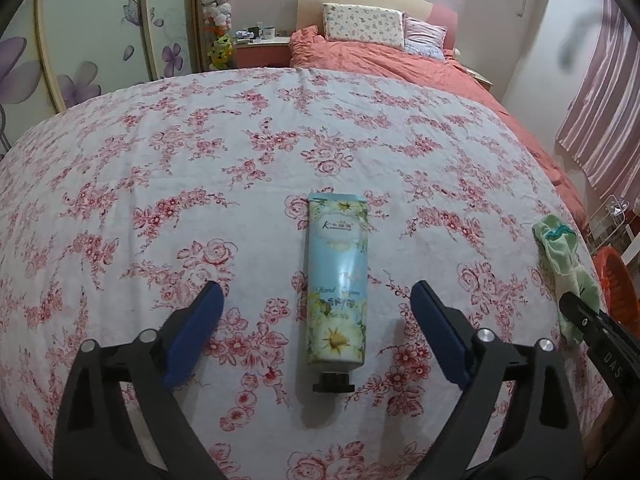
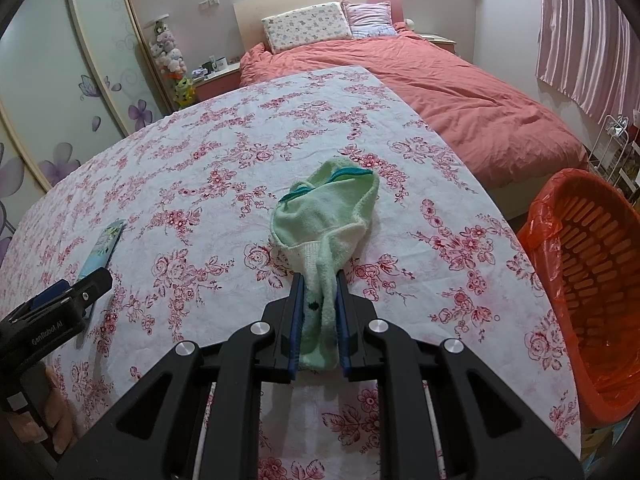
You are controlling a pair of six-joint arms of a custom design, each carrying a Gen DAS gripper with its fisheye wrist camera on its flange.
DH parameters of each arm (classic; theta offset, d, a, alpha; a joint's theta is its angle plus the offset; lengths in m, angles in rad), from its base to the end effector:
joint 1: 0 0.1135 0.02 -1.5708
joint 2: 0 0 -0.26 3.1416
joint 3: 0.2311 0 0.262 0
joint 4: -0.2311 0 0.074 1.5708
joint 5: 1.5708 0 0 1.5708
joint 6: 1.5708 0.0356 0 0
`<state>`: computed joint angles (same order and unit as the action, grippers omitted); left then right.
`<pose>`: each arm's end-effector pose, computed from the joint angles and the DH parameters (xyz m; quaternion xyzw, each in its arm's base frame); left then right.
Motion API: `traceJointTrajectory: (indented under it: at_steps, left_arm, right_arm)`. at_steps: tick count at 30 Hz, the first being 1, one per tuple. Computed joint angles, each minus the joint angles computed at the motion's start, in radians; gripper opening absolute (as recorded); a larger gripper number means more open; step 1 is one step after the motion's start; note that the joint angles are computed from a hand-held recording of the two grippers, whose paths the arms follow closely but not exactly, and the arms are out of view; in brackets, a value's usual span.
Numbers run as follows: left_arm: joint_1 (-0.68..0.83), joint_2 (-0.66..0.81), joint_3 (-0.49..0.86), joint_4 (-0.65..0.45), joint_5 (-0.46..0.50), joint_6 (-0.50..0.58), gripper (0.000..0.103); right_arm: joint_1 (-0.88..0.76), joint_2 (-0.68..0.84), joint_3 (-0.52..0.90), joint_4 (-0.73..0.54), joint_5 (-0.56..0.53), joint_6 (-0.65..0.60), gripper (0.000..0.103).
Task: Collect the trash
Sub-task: 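Hold the green cloth in right tool while left tool lowers over the blue tube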
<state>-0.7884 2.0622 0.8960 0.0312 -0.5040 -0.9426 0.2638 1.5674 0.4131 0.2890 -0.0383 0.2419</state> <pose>0.2537 -0.2309 0.0366 -0.1266 0.9386 -0.0016 0.3211 0.2393 0.0660 0.0811 -0.0169 0.9381 0.1038 0.3299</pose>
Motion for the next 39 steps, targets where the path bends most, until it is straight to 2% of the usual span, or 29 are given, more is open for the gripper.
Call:
traceJointTrajectory:
  at_steps: [27,29,31,33,37,39]
  left_arm:
    - [0.001,-0.002,-0.007,0.011,0.001,-0.001,0.09]
    - [0.001,-0.003,-0.009,0.013,-0.001,-0.001,0.087]
    - [-0.009,-0.001,0.001,0.0,-0.013,0.012,0.072]
    - [-0.015,0.005,0.016,-0.008,-0.01,0.046,0.069]
    - [-0.028,0.032,0.066,-0.047,-0.014,0.087,0.063]
    - [-0.031,0.041,0.084,-0.064,-0.018,0.099,0.061]
  right_arm:
    - [-0.005,0.004,0.001,0.004,-0.007,0.001,0.015]
    - [-0.005,0.004,0.002,0.003,-0.004,-0.001,0.015]
    - [-0.001,0.004,0.003,0.001,0.005,-0.004,0.016]
    - [0.011,0.001,0.006,-0.005,0.022,-0.009,0.023]
    - [0.016,0.013,0.04,-0.035,0.02,0.003,0.043]
    - [0.014,0.026,0.049,-0.029,0.029,0.009,0.044]
